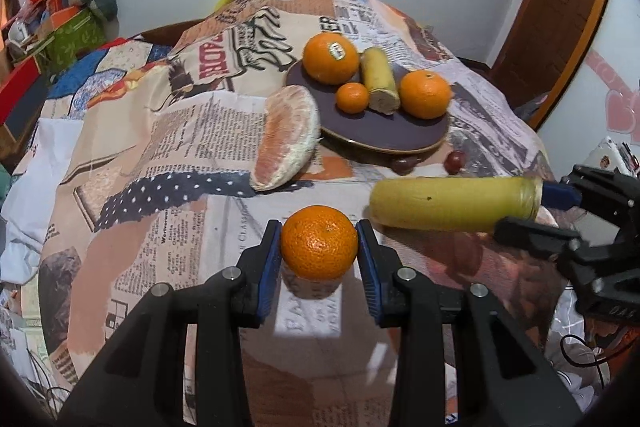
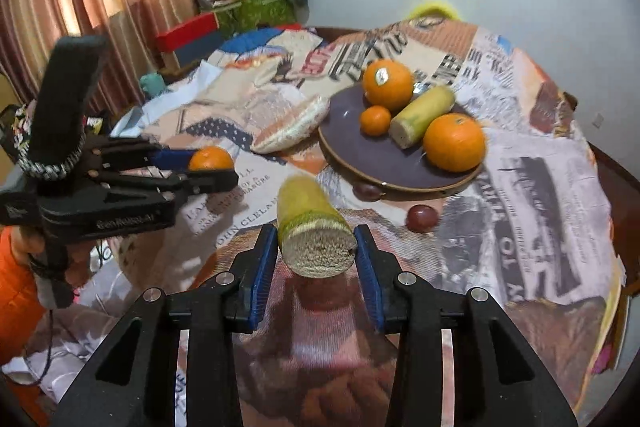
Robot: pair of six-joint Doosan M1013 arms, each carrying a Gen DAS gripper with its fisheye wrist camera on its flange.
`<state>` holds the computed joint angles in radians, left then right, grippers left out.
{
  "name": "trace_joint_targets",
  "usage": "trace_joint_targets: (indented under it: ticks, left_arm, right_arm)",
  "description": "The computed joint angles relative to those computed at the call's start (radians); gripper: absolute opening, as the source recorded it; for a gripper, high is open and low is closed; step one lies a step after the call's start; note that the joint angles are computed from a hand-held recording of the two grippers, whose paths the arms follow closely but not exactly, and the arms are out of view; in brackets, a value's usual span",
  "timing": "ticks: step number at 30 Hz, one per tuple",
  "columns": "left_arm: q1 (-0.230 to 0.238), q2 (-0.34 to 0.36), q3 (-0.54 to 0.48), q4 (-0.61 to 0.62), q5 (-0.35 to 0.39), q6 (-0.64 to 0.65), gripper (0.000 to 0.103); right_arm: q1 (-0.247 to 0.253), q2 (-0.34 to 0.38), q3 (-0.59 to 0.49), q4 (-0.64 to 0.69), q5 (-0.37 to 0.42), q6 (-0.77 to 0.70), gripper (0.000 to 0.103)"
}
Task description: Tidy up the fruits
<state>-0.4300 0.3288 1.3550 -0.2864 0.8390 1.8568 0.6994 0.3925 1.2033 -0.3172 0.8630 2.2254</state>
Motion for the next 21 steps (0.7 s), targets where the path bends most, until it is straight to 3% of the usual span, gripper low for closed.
trace_joint_targets:
  ticks: [6, 21]
  left_arm:
    - [-0.007, -0.024, 0.013, -0.030, -0.020, 0.035, 0.037]
    - [-0.017, -0.016, -0.013, -0.036, -0.028, 0.052, 0.037]
  right_arm:
    - [0.015, -0.032, 0.021, -0.099, -0.023, 0.114, 0.034]
    - [0.008, -0.036, 0.026, -0.135, -0.026, 0.191, 0.033]
